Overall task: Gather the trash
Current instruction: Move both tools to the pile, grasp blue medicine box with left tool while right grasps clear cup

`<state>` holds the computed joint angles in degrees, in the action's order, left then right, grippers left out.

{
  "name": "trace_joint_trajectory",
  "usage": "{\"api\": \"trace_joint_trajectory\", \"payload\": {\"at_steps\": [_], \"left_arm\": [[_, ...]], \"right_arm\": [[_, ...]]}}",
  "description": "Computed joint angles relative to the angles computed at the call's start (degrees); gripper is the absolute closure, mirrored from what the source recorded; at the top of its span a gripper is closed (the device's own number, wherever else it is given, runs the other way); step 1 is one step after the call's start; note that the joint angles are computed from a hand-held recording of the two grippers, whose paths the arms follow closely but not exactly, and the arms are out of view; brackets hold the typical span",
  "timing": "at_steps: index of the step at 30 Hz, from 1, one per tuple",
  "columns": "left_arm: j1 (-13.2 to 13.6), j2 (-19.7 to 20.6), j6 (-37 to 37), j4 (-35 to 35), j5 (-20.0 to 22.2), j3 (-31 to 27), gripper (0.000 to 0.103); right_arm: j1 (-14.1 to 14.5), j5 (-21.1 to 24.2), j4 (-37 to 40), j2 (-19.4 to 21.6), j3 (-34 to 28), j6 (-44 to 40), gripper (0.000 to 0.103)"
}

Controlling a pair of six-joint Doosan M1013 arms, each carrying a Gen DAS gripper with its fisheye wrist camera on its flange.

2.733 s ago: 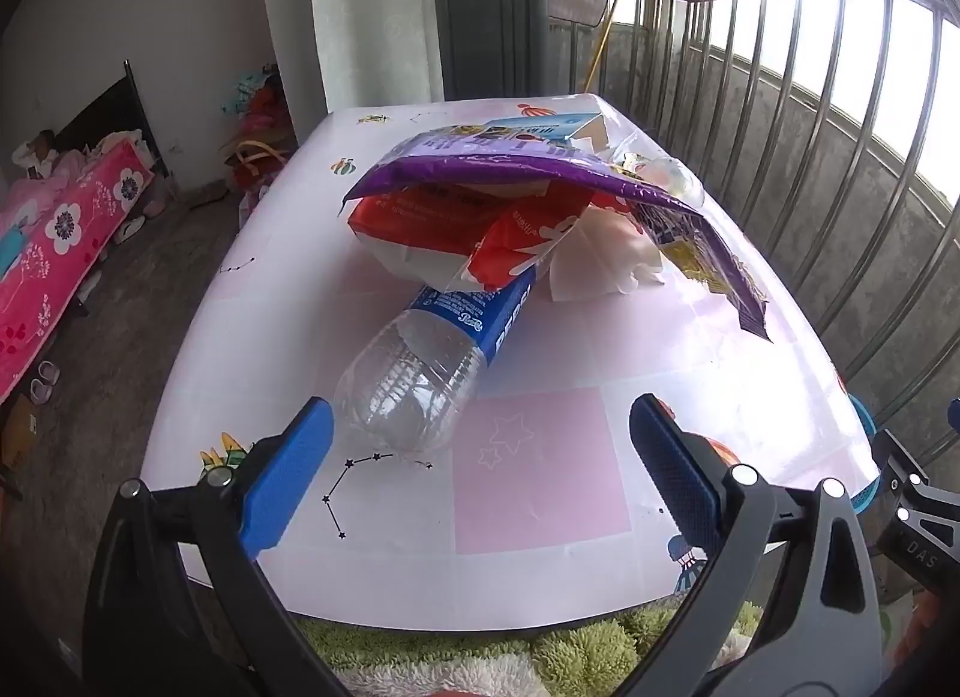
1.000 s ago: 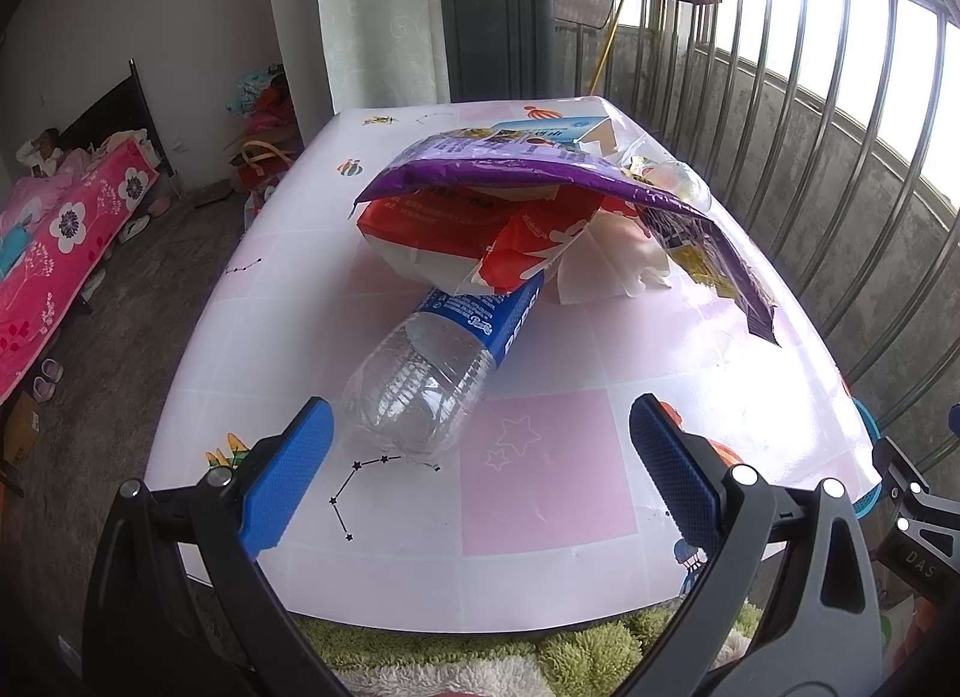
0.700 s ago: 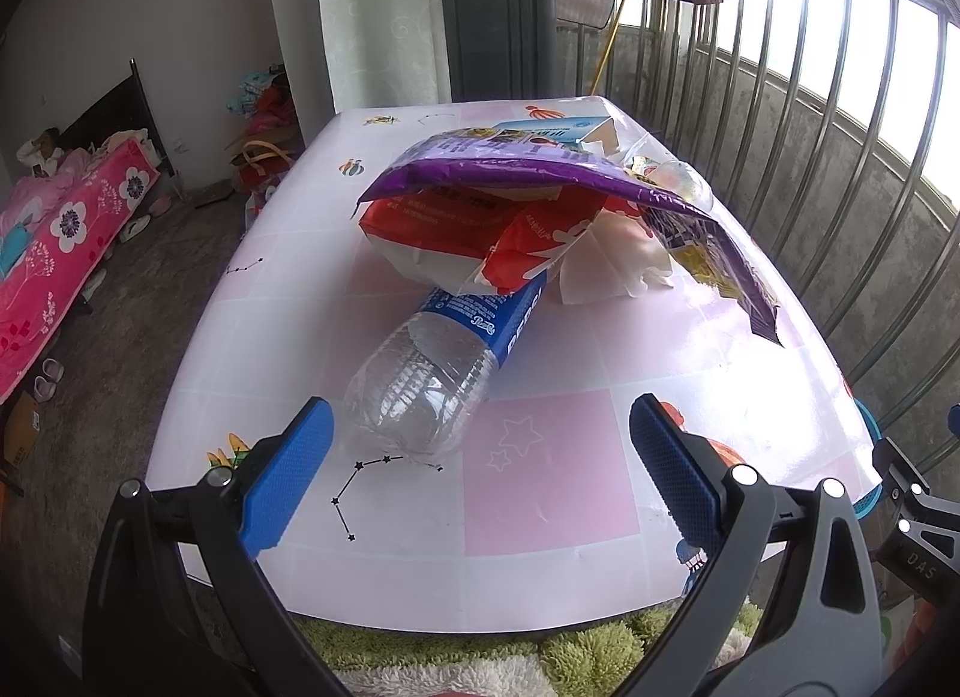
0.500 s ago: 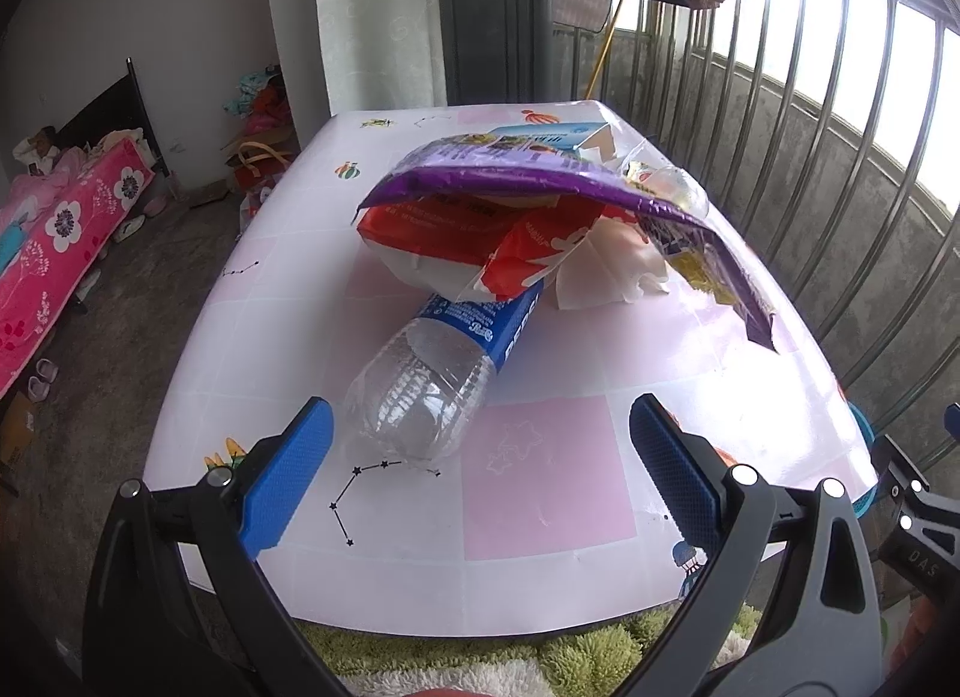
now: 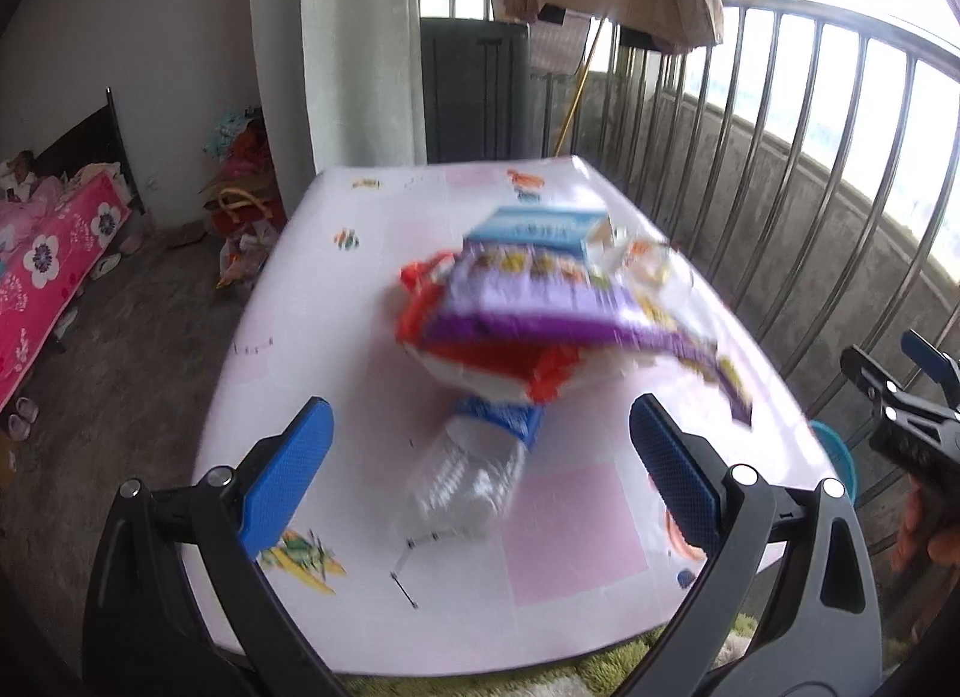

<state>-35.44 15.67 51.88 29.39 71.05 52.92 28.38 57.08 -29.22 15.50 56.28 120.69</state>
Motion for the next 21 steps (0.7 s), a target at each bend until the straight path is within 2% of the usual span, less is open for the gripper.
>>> {"api": "trace_joint_trajectory", "payload": {"at_steps": [2,4,7,11,15,18,21], "left_arm": [[1.66,0.01,0.73,-2.57,-1.63,-0.85,0.008],[3.21,0.94,0.97,-4.73,-0.41,-3.07,0.008],[5.35,1.9,1.97,-8.23,0.16,-5.75,0.008],[8.08,3.04,2.86,-11.23,0.0,-9.24,0.008],[9.76,3.96,3.07,-11.78,-1.86,-11.73,0.008],[9.89,4.92,5.63,-11.56,-1.82,-13.61,0.008],[10.61,5.61,8.87,-15.03,-4.38,-14.71,0.008]], "right_arm": [[-0.26,-0.72,-0.91,1.17,-2.2,-0.2,0.006],[-0.56,-0.51,-0.62,2.4,-4.62,-0.95,0.006],[-0.88,1.76,0.74,5.53,-10.31,-1.96,0.006],[-0.84,4.57,3.25,8.37,-14.91,-2.61,0.006],[-0.42,2.7,4.12,8.59,-14.88,-4.02,0.006],[-0.12,1.23,4.21,8.69,-15.0,-5.42,0.006],[-0.11,0.77,3.99,9.01,-15.55,-5.89,0.006]]}}
